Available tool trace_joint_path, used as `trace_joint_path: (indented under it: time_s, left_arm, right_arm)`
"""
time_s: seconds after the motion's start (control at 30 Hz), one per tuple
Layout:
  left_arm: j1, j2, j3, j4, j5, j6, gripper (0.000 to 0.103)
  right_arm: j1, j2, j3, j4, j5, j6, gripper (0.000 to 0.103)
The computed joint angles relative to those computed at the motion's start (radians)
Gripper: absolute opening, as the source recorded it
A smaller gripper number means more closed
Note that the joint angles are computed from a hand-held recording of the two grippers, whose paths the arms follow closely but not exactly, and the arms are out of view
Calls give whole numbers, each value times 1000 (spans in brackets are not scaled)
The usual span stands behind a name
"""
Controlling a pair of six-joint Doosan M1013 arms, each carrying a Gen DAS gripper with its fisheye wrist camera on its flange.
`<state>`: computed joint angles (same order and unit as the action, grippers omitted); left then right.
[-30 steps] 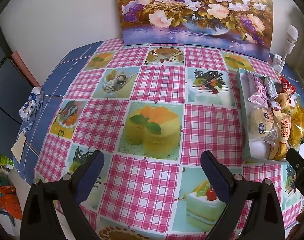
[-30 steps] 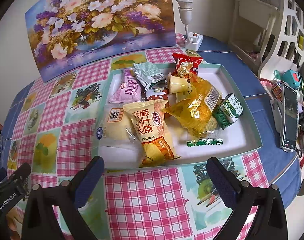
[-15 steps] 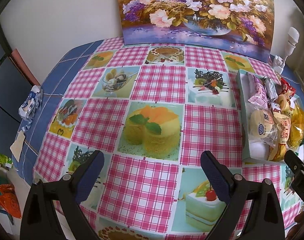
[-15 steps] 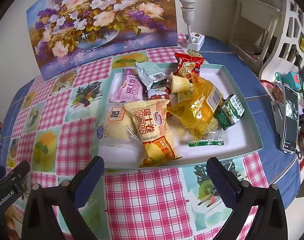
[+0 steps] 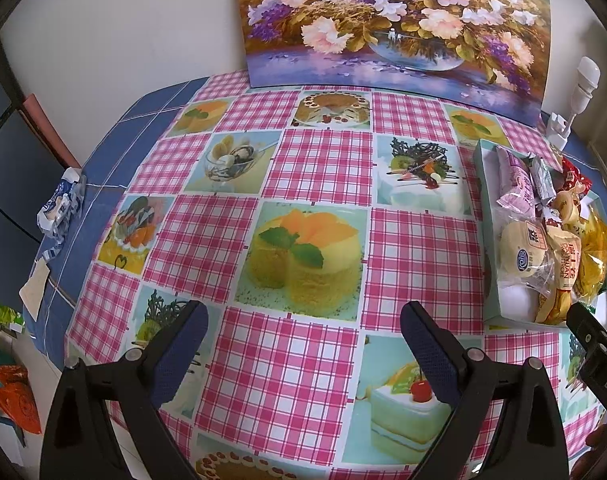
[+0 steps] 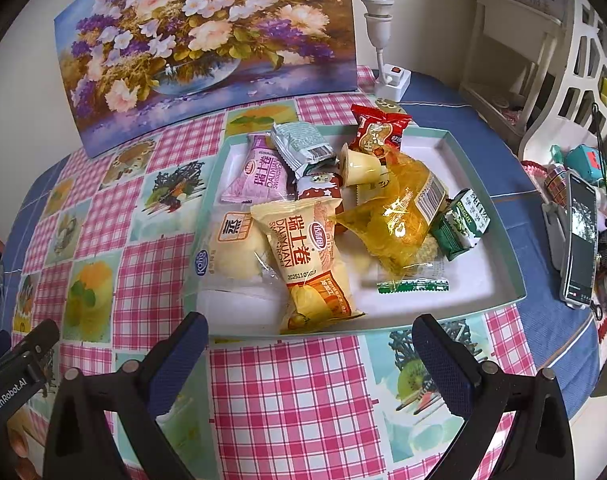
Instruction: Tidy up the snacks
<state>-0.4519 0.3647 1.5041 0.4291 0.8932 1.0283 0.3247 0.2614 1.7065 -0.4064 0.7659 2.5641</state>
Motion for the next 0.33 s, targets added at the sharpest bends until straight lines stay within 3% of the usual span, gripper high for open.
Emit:
trace_joint_path:
  time_s: [0.33]
  left_arm:
    - [1, -7, 5, 3, -13, -16, 97]
  right_arm:
    - [1, 2, -1, 0, 2, 0, 103]
